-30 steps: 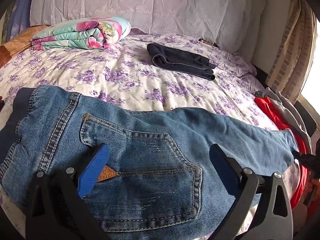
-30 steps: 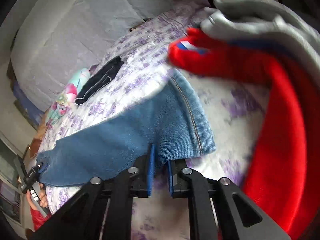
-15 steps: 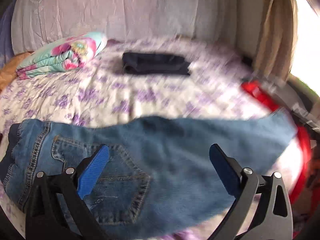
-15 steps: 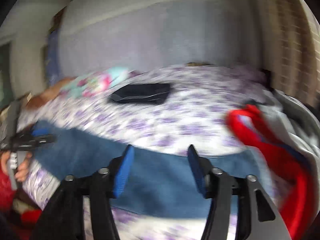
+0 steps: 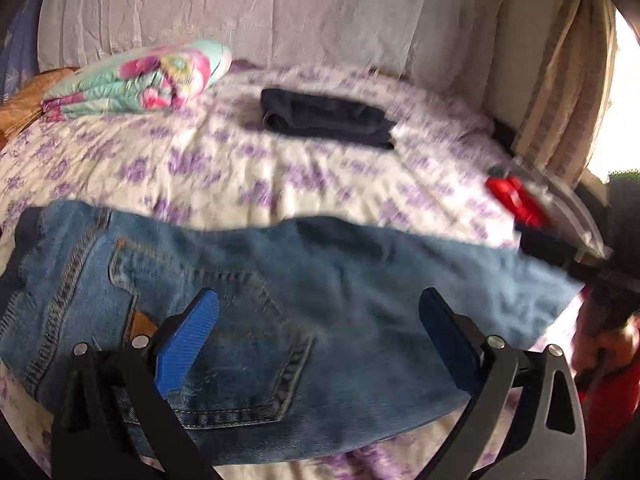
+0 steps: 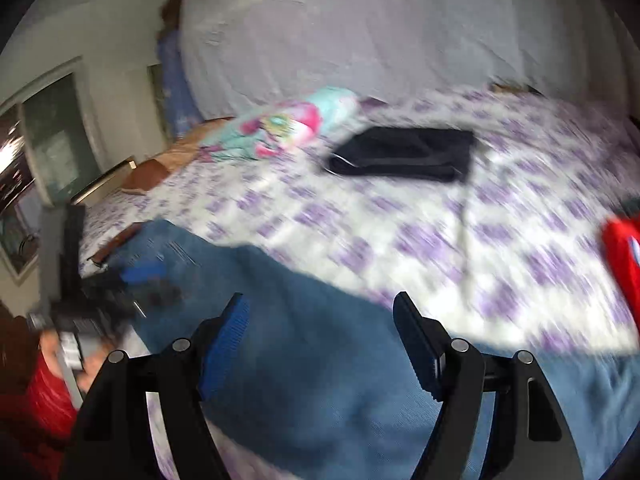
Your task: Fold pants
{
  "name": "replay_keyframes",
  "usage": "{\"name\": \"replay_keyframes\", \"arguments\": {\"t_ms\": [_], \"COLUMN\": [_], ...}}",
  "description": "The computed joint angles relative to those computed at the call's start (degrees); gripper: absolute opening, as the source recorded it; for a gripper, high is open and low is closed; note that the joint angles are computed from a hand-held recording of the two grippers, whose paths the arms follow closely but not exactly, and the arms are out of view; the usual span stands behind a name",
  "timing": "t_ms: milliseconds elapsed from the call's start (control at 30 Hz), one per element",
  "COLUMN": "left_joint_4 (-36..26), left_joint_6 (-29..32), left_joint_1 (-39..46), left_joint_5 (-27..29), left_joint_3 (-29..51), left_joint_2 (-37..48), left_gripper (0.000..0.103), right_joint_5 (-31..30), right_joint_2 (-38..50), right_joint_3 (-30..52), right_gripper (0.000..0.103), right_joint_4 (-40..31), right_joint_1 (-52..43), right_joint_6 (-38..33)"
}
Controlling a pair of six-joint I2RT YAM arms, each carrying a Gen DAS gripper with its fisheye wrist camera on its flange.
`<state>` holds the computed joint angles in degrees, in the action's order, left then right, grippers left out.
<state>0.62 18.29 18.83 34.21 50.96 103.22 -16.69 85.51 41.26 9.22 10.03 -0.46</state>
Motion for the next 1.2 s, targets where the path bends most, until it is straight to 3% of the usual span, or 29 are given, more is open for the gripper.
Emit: {"name": "replay_keyframes", "arguments": {"t_ms": [67,167,300,367,467,567,667,700,800,933,1133,1200], "left_joint_4": [1.8,13.4,14.7,15.6,15.7,13.7,3.8,2.2,5.3,6.6,8.2,8.5], "left_joint_6": [1.4,4.1,4.7,4.7,3.4,-1.1,-3.4,-3.5,-5.0,-5.1,-4.5,-4.4], "left_joint_1": [-1.0,-2.3,-0.5,-0.1,-0.8,-1.0,1.3,0.8,-3.5,-8.2,-8.0,-7.6], "left_joint_5": [-4.6,-9.9,-7.2,-6.4,-7.2,-8.9,2.8,3.8,-0.8,-9.5,-9.3,-8.6], "left_joint_3": [-0.6,-10.3,-11.1,-11.4,-12.2,-13.1,-9.4,-8.4,-7.7,-3.7,-5.9,-6.2], "left_joint_2": [2.9,-1.4,-1.1,-1.0,-2.1,-5.3,-8.3,-8.7,-7.6,1.5,-0.6,-0.7], "left_gripper": [0.098,0.098,0.098,0.098,0.098,0.098,0.098,0.098,0.098,0.098,0.098,0.098], "right_joint_5": [0.9,2.2,6.1,-0.1,-1.4,-6.8,-8.7,-7.7,-6.9,-11.9,-14.5,-13.6], "right_joint_2": [4.6,10.9,22.8,25.1,18.3,11.3,6.2,6.5,12.6,14.0,13.1,8.3], "right_joint_3": [4.5,11.2,20.5,22.7,12.6,5.2,0.1,0.1,4.3,4.2,1.2,-5.3], "right_gripper": [0.075,0.079,0.083,0.083,0.085,0.100,0.100,0.100,0.100,0.100,0.099,0.099], "right_joint_4": [0.4,-1.2,-6.0,-8.3,4.5,8.9,8.0,5.7,-0.9,1.7,7.2,14.9], "right_joint_1": [4.1,7.9,9.4,6.3,3.4,0.8,-0.8,-0.9,-1.1,-3.2,-5.3,-7.0], "right_joint_6": [-0.2,0.1,0.2,2.6,9.1,10.1,7.3,5.4,2.5,4.9,8.4,12.5]}}
